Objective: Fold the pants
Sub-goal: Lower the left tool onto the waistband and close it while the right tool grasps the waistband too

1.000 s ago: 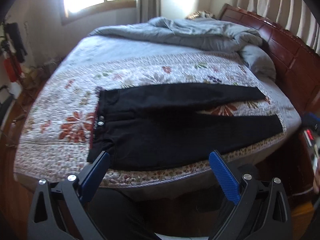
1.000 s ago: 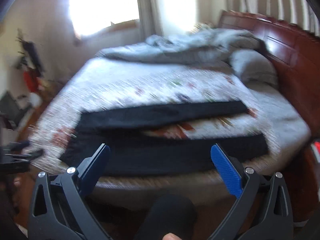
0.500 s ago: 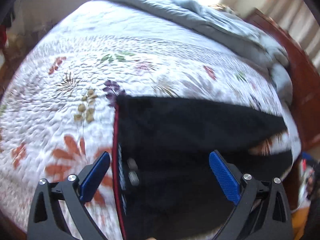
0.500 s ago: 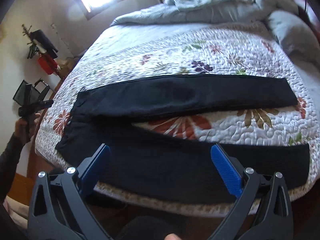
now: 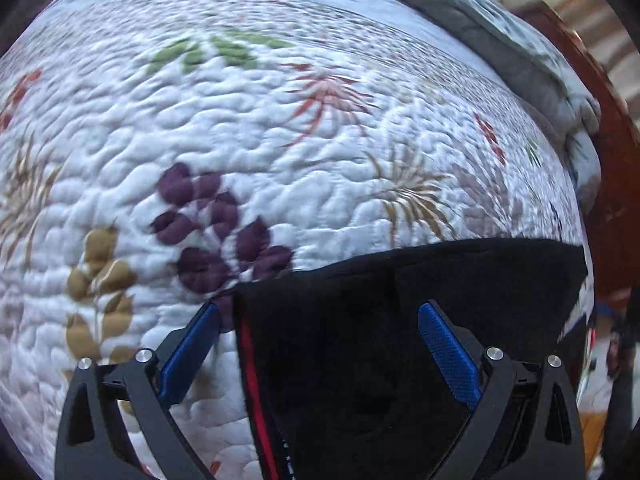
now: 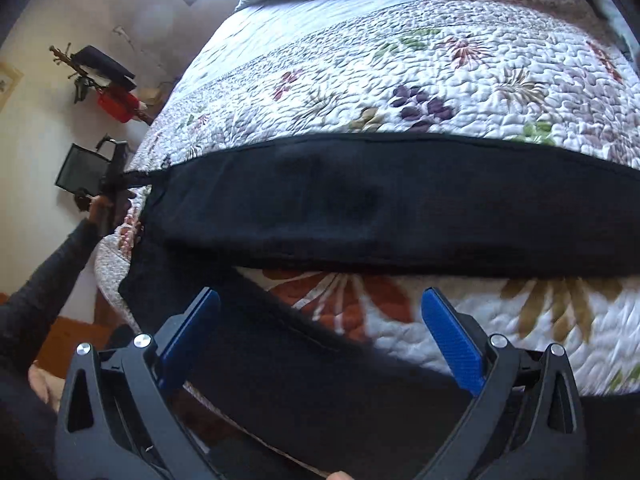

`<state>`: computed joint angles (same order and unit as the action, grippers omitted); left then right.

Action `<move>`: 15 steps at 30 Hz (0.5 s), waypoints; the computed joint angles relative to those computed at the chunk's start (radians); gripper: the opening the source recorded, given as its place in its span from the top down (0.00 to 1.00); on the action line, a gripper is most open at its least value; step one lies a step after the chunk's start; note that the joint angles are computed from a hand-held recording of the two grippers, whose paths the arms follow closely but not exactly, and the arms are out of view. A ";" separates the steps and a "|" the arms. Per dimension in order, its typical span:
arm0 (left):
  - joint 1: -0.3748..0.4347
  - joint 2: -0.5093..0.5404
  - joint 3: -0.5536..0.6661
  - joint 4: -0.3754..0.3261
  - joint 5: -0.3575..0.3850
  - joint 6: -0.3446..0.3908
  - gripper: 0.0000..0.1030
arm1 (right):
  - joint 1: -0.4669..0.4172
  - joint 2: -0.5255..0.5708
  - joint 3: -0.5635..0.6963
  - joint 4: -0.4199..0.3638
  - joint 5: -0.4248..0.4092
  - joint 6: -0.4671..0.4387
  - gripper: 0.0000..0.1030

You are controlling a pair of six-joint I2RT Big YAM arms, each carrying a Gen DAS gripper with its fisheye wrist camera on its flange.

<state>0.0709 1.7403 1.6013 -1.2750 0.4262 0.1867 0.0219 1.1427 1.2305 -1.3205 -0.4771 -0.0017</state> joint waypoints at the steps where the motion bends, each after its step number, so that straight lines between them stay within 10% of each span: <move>1: -0.004 0.004 0.007 -0.011 0.013 0.016 0.04 | -0.048 0.019 0.023 -0.025 -0.023 -0.034 0.03; 9: -0.072 0.028 0.024 -0.032 -0.134 0.078 0.04 | -0.395 0.262 0.308 -0.182 0.038 -0.189 0.03; 15: -0.092 0.028 0.014 0.015 -0.192 -0.003 0.04 | -0.486 0.407 0.395 -0.173 0.125 -0.210 0.03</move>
<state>-0.0209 1.7685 1.6154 -1.2596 0.2341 0.1834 -0.4639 1.5497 1.6253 -1.4939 -0.3526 -0.2117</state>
